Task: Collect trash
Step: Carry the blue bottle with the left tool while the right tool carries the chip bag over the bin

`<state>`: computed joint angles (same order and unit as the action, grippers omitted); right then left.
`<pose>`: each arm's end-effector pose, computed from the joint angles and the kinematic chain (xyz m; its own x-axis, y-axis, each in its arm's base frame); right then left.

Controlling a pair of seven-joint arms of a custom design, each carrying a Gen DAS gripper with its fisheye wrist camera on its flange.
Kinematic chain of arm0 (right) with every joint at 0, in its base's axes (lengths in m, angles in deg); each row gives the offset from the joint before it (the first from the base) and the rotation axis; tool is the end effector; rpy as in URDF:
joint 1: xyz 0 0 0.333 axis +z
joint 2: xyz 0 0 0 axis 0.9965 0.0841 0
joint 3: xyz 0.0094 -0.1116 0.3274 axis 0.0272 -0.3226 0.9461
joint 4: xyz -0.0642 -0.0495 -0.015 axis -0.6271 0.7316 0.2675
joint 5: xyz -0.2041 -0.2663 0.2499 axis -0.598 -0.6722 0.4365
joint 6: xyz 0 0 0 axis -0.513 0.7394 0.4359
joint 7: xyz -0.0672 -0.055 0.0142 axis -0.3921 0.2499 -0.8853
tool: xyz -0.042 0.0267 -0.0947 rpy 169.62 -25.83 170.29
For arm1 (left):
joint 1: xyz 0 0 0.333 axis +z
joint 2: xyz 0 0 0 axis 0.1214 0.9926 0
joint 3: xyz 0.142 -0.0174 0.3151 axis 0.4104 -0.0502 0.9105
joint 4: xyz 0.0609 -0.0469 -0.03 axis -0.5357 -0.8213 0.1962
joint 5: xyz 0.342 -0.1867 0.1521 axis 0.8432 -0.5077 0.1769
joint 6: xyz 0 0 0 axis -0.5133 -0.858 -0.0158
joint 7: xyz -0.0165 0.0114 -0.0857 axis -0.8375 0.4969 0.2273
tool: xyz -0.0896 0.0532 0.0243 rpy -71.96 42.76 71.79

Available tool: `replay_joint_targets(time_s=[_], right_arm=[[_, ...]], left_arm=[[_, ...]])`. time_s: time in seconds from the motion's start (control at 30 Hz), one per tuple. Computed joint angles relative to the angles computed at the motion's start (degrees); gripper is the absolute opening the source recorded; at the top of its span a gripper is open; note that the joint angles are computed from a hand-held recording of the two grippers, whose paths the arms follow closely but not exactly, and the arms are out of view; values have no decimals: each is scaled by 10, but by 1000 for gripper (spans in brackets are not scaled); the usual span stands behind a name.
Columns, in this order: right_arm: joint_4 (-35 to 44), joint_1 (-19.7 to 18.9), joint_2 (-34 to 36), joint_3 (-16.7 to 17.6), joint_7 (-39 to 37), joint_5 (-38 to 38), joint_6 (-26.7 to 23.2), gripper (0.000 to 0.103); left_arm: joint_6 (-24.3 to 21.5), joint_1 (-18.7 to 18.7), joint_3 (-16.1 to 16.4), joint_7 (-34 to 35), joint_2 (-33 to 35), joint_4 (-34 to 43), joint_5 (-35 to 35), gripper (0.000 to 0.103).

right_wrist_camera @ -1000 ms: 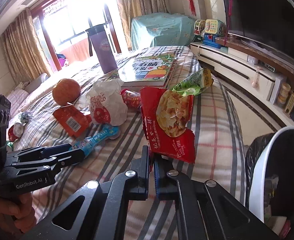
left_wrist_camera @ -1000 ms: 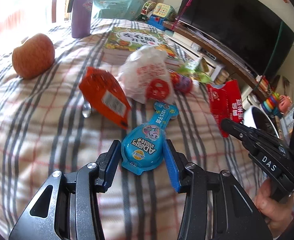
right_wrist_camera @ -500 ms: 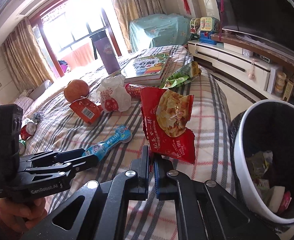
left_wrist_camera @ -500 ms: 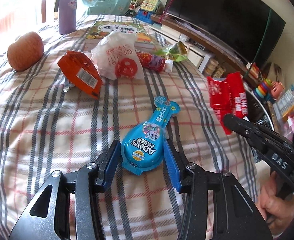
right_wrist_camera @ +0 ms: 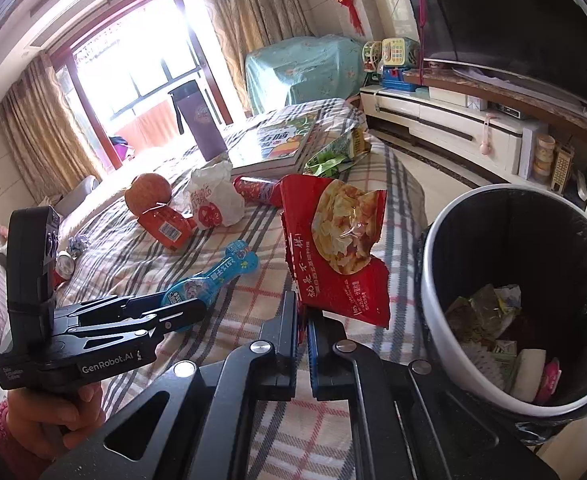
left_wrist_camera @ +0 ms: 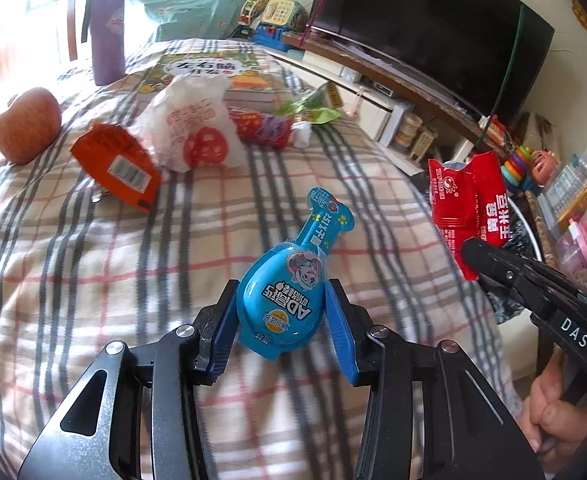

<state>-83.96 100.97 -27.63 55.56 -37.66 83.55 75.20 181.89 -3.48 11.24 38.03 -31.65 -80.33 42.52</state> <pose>0.5017 0.1261 0.4241 0.6769 -0.6817 -0.2776 -0.6200 -0.3248 -0.7142 0.4427 -0.2723 0.4085 0.2895 -0.9344 0.2076 -0.7033 -0.3548 -0.6160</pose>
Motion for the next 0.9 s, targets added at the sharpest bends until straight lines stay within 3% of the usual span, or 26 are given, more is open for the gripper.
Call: replay_joint_targets(time_s=[0.37,0.9], right_arm=[[2,-26,-11,-22,2,4,-7,4],[25,-73,11,-40,20,-13,-1,4]], left_arm=[[3,-24,-2,16,33,62,13,41],[-8,-91,30,72,120,170,5,41]])
